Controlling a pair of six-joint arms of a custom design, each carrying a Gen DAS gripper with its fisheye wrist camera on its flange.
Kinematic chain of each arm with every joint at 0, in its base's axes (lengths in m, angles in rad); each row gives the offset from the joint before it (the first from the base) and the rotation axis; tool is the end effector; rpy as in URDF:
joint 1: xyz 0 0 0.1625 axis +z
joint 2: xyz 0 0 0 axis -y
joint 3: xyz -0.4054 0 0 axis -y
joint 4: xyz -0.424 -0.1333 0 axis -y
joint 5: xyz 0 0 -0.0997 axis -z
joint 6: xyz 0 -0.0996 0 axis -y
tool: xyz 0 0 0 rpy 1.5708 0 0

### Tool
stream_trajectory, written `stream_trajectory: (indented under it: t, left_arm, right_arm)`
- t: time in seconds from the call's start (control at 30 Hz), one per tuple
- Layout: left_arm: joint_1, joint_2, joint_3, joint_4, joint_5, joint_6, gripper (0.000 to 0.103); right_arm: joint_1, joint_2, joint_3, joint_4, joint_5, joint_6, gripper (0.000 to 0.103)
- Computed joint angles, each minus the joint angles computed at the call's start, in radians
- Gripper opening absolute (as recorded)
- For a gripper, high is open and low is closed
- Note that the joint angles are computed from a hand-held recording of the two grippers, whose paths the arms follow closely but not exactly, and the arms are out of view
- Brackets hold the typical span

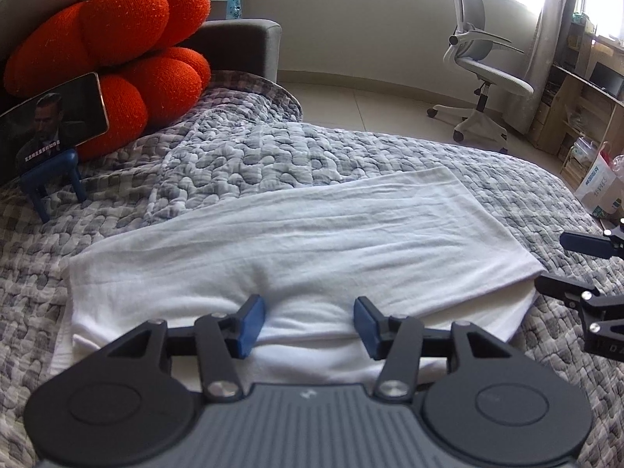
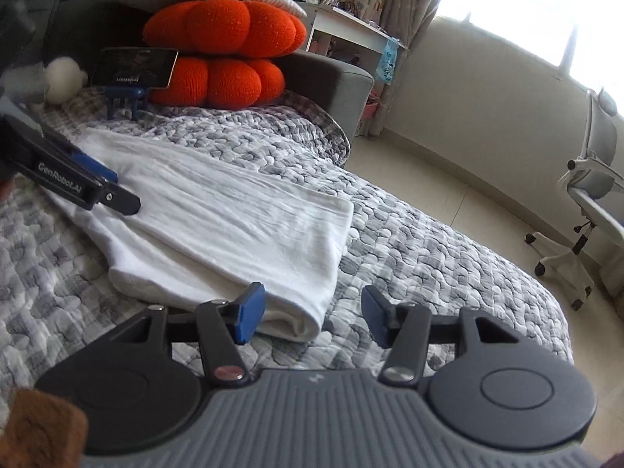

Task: Fold clothes
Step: 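Lift both open grippers away from the folded white garment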

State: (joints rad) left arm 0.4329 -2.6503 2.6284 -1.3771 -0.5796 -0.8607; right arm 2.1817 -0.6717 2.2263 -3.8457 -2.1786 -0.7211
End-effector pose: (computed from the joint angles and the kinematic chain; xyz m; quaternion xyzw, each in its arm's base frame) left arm -0.0501 -0.2618 0.2922 0.1615 0.8624 -0.3577 0.3198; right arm 0.3225 -0.3273 -0.0048 0.4688 -0.7673 0.3203 0.2981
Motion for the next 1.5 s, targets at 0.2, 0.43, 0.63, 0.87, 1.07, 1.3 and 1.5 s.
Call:
stream_trajectory:
  t: [0.2,0.43,0.63,0.87,1.07,1.3,1.5]
  left_arm:
    - [0.007,-0.021,0.003,-0.017,-0.008,0.027,0.053]
    - [-0.001,-0.033,0.008,-0.005,-0.005,0.027,0.053]
    - [-0.003,-0.037,0.008,0.0,-0.006,0.025,0.053]
    - [-0.002,-0.018,-0.021,-0.025,-0.037,0.011,0.053]
    - [-0.034,0.078,-0.045,-0.102,-0.057,0.017,0.053]
    - [0.076,0.383,-0.085,-0.486,-0.17,0.086,0.053]
    - [0.111,0.511,-0.03,-0.61,-0.14,0.008,0.053]
  right_arm:
    - [-0.01,0.028,-0.015,-0.028,-0.071,-0.002,0.057]
    - [-0.011,0.005,0.002,-0.03,-0.142,0.066,0.057]
    - [-0.034,-0.048,0.054,-0.02,-0.107,0.134,0.057]
    - [-0.052,-0.124,0.104,-0.025,-0.002,0.245,0.057]
    - [-0.079,-0.17,0.102,0.041,0.129,0.342,0.033]
    - [-0.074,-0.122,0.054,0.116,0.236,0.247,0.009]
    - [-0.08,-0.08,0.054,0.112,0.167,0.189,0.006]
